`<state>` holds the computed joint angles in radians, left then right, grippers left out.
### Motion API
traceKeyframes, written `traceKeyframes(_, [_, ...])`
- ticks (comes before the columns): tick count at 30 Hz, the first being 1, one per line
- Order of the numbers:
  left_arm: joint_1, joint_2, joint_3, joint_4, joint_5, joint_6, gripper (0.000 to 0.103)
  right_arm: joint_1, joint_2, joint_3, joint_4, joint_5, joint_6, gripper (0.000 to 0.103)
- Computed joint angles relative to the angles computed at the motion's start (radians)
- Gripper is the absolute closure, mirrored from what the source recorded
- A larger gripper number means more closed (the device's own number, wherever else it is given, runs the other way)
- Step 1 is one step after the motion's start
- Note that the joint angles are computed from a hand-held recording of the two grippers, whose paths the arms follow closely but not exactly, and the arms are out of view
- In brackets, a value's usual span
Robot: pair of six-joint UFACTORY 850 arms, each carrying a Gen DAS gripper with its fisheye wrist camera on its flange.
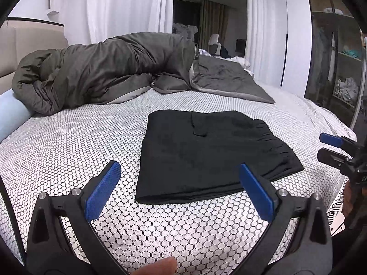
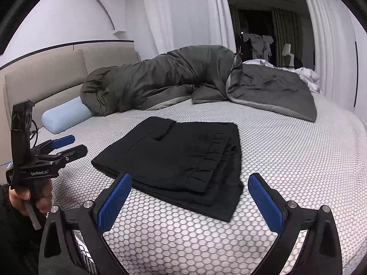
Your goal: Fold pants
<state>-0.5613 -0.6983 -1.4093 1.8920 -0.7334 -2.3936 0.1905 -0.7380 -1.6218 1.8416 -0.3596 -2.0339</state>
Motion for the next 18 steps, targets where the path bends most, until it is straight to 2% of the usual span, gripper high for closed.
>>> traceKeyframes(3, [0.006, -0.004, -0.005, -0.007, 0.021, 0.012, 0.001, 0.006, -0.015, -0.020, 0.001, 0.015, -0.003, 0.000])
traceKeyframes(18, [0.010, -0.017, -0.019, -0.018, 0.021, 0.052, 0.001, 0.001, -0.011, -0.020, 0.004, 0.014, 0.004, 0.000])
